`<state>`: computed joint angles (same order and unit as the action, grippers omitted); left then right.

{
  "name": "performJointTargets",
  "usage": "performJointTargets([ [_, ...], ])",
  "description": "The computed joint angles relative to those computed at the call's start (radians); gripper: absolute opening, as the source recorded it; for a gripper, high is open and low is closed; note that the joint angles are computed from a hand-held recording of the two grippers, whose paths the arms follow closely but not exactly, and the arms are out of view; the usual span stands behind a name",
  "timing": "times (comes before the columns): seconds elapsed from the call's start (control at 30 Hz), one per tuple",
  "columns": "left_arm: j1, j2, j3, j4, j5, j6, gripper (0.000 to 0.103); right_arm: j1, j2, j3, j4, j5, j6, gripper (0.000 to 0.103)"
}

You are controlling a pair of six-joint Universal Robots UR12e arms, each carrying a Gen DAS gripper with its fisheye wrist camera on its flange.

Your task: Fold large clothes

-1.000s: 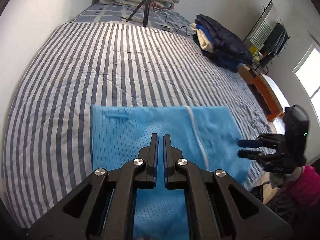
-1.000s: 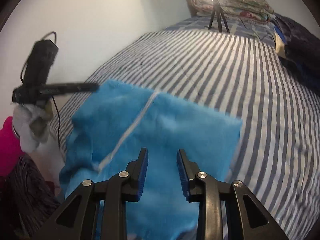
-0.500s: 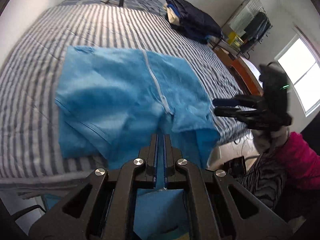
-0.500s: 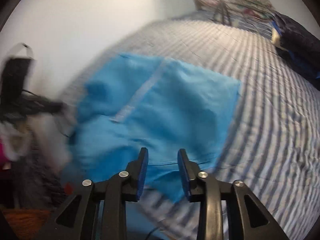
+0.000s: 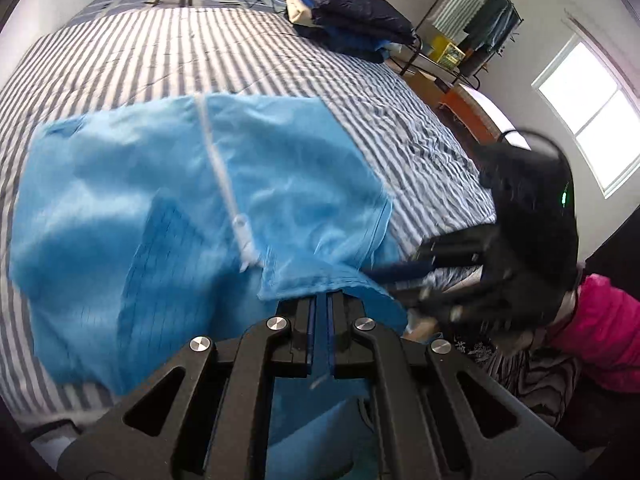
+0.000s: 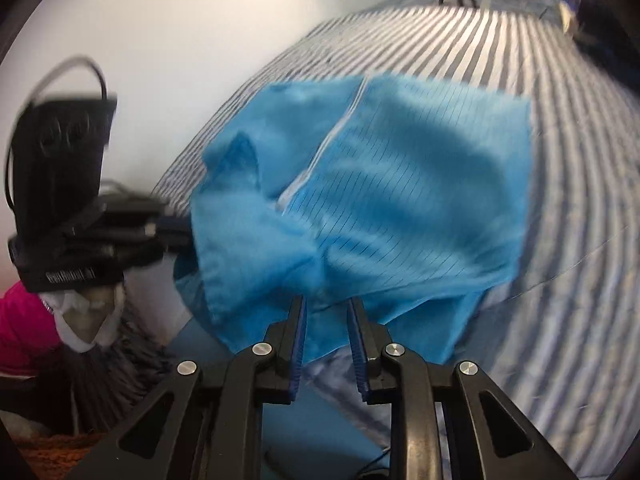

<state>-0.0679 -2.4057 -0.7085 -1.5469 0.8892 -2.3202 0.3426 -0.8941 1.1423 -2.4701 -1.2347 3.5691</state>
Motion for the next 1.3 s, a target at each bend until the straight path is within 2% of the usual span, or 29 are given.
performJointTargets([
  [0.13, -0.018, -0.041, 0.074, -0.049, 0.004, -0.005, 0.000, -0.009, 0.000, 0.023, -0.054, 0.078, 0.018, 0.022],
  [0.3, -0.033, -0.059, 0.110, -0.076, 0.016, 0.018, 0.000, -0.008, -0.018, 0.064, -0.097, 0.068, 0.034, 0.022],
  [0.43, -0.054, -0.089, 0.155, -0.092, 0.085, 0.036, 0.000, -0.018, -0.041, 0.082, -0.031, 0.027, 0.003, 0.018],
  [0.47, -0.055, -0.097, 0.166, -0.100, 0.086, 0.030, 0.000, -0.020, -0.055, 0.100, -0.046, 0.014, 0.016, 0.018],
  [0.5, -0.054, -0.102, 0.175, -0.109, 0.079, 0.025, 0.000, -0.022, -0.073, 0.126, -0.090, -0.010, 0.044, 0.022],
  [0.57, -0.045, -0.114, 0.203, -0.137, 0.040, 0.011, 0.000, -0.028, -0.092, 0.156, -0.177, -0.008, 0.077, 0.022],
  [0.67, -0.032, -0.125, 0.236, -0.133, 0.024, -0.006, 0.000, -0.020, -0.099, 0.153, -0.213, -0.050, 0.066, 0.023],
  [0.77, -0.014, -0.137, 0.271, -0.114, 0.006, -0.049, 0.000, -0.016, -0.086, 0.134, -0.246, -0.044, 0.046, 0.023],
  [0.83, 0.001, -0.142, 0.285, -0.097, -0.016, -0.083, 0.000, -0.007, -0.057, 0.083, -0.220, -0.039, 0.008, 0.023],
  [0.93, 0.019, -0.120, 0.245, -0.051, -0.027, -0.100, 0.000, 0.003, -0.020, 0.021, -0.184, -0.059, -0.026, 0.023],
  [1.0, 0.025, -0.106, 0.207, -0.003, 0.009, -0.110, 0.000, 0.002, 0.002, -0.007, -0.182, -0.073, -0.009, 0.023],
  [1.07, 0.030, -0.118, 0.218, -0.010, 0.035, -0.136, 0.000, -0.006, 0.015, -0.024, -0.175, -0.078, 0.008, 0.023],
  [1.13, 0.037, -0.128, 0.220, -0.005, 0.054, -0.160, 0.000, -0.011, 0.033, -0.050, -0.129, -0.089, 0.011, 0.023],
  [1.2, 0.036, -0.122, 0.186, 0.056, 0.113, -0.171, 0.000, -0.023, 0.046, -0.049, -0.091, -0.042, 0.092, 0.024],
  [1.3, 0.043, -0.142, 0.211, 0.014, 0.123, -0.187, 0.000, -0.017, 0.045, -0.054, -0.043, -0.070, 0.065, 0.023],
])
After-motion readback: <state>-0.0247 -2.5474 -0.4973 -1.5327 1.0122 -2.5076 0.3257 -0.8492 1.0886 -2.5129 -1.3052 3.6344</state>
